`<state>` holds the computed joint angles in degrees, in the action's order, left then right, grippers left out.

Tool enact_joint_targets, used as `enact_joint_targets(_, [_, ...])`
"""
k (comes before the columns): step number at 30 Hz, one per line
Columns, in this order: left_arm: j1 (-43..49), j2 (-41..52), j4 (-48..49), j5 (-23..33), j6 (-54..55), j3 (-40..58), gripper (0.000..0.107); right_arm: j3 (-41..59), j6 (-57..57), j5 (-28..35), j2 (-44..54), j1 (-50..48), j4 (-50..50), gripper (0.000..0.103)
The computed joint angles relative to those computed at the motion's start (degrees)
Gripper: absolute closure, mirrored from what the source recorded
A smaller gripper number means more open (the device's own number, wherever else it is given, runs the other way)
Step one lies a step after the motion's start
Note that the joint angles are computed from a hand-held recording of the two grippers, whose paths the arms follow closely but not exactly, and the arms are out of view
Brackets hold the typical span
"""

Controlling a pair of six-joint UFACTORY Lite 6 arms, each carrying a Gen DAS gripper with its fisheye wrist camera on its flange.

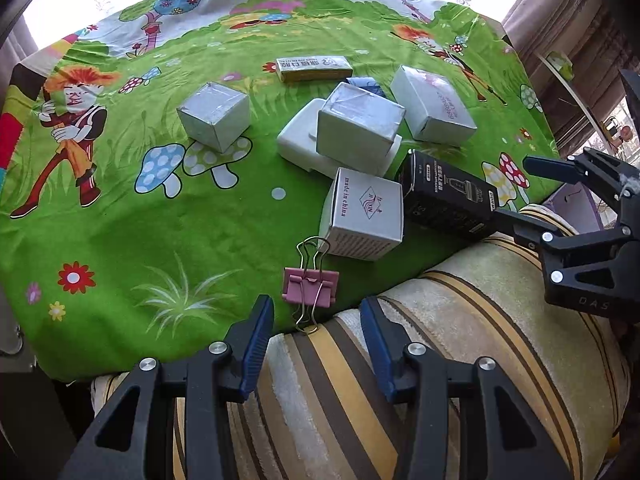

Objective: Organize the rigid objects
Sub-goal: 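Move both grippers back over the remaining boxes on the bed, then grasp the pink binder clip with the left gripper while the right gripper grasps the black DORMI box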

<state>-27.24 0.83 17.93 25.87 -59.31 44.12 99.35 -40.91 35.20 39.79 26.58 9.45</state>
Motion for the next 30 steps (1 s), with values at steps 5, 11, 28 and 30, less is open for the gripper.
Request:
enact_joint_targets(5, [2.14,3.91,-2.59,-1.65,4.11,1.55,0.061,2.53,-0.94,0.12,2.3,1.52,-0.4,0.029])
enact_joint_targets(11, [2.76,5.47,-3.2,-2.41,4.72,2.33,0.075,4.67,-2.15,0.88,3.82,2.3,1.01,0.029])
enact_joint_targets(28, [3.48,0.0,1.43,-5.41,-4.5,-3.53,0.076,12.87,-2.05,5.65,11.18,3.84,0.51,0.032])
enact_joint_targets(30, [3.88,-2.05,1.74,-5.77,-5.89,-5.25,0.076,13.78,-1.88,6.56,11.9,3.64,0.49,0.05])
